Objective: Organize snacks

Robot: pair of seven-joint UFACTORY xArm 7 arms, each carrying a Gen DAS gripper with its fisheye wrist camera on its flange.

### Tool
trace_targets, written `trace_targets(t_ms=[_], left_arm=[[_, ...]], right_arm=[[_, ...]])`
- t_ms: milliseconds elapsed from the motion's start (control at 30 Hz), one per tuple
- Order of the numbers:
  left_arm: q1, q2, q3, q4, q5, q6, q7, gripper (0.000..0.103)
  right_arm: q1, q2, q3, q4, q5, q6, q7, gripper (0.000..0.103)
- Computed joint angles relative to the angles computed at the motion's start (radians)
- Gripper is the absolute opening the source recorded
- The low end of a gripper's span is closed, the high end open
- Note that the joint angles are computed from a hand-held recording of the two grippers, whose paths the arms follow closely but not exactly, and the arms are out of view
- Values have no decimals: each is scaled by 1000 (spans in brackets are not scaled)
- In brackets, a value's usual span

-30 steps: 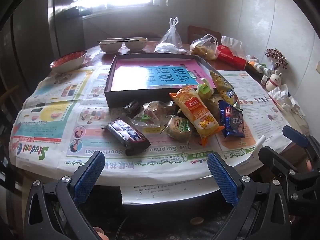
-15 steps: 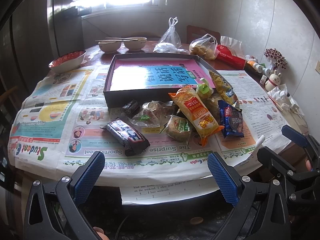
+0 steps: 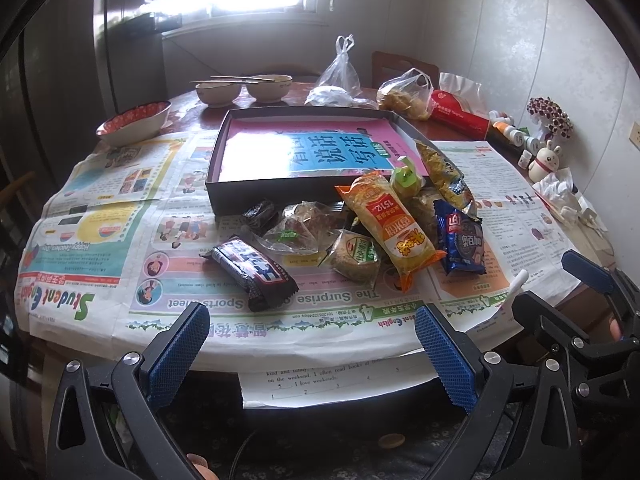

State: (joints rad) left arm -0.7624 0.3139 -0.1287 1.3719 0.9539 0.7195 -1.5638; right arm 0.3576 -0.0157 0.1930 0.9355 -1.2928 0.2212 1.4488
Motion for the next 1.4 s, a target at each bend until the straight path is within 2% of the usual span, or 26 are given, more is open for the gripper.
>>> trace_targets(t_ms=[967,1400], left_arm=[[0,0,-1,-3,-1,-5,-2,102],[24,-5,6,-26,-27,-51,3,102]], right_arm=[[-2,5,-3,2,12,3,-8,102],[3,37,-21,26,42,-8,-33,102]])
